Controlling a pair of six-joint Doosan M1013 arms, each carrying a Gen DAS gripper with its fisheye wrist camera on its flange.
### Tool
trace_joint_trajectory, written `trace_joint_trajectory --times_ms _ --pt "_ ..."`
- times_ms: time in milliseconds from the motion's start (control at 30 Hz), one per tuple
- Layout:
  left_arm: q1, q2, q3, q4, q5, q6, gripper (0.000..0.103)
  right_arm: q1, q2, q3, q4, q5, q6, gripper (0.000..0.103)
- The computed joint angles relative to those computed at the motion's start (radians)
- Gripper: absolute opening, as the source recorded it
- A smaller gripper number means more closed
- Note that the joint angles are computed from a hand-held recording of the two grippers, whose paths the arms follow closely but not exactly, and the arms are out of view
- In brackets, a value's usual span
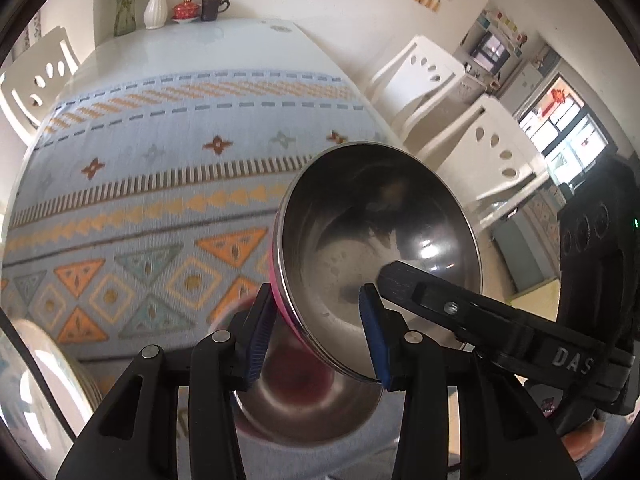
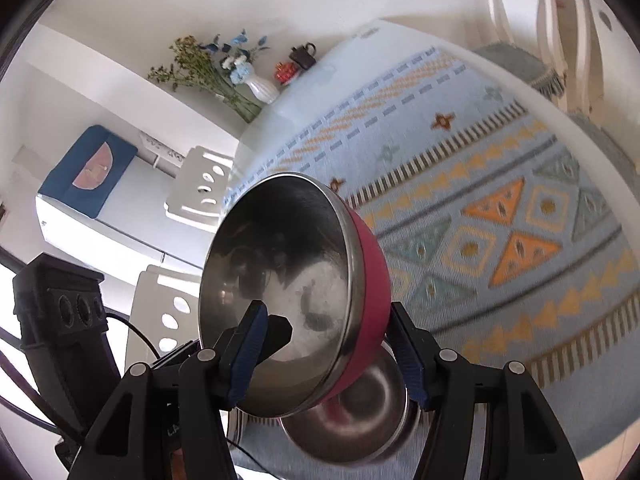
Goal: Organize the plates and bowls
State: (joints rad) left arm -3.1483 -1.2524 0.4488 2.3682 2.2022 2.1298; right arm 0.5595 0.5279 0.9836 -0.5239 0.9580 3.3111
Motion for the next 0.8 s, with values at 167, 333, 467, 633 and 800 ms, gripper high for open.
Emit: trace_joint_trajectory --times_ms 167,333,467,633,800 --pt "0.014 -0.033 0.051 0.02 0.076 -0.006 0.039 0.012 0.019 -0.016 0.078 0.046 -0.015 0.06" --pt "0.022 -0.04 0.056 0.014 0.086 -0.011 0.039 0.018 0.021 -0.011 0.11 0.042 -0.008 0.06" --pt "0.025 -0.048 0.07 0.029 0.101 -0.008 0.039 0.019 0.019 0.002 0.126 0.022 0.01 0.06" --pt "0.029 -0.052 0.078 0.036 0.111 -0.011 0.039 0.02 0.025 -0.001 0.148 0.017 0.013 0.06" --pt "0.033 -0.057 0.087 0.038 0.117 -0.015 0.039 0.022 0.032 -0.01 0.156 0.018 0.008 0.06"
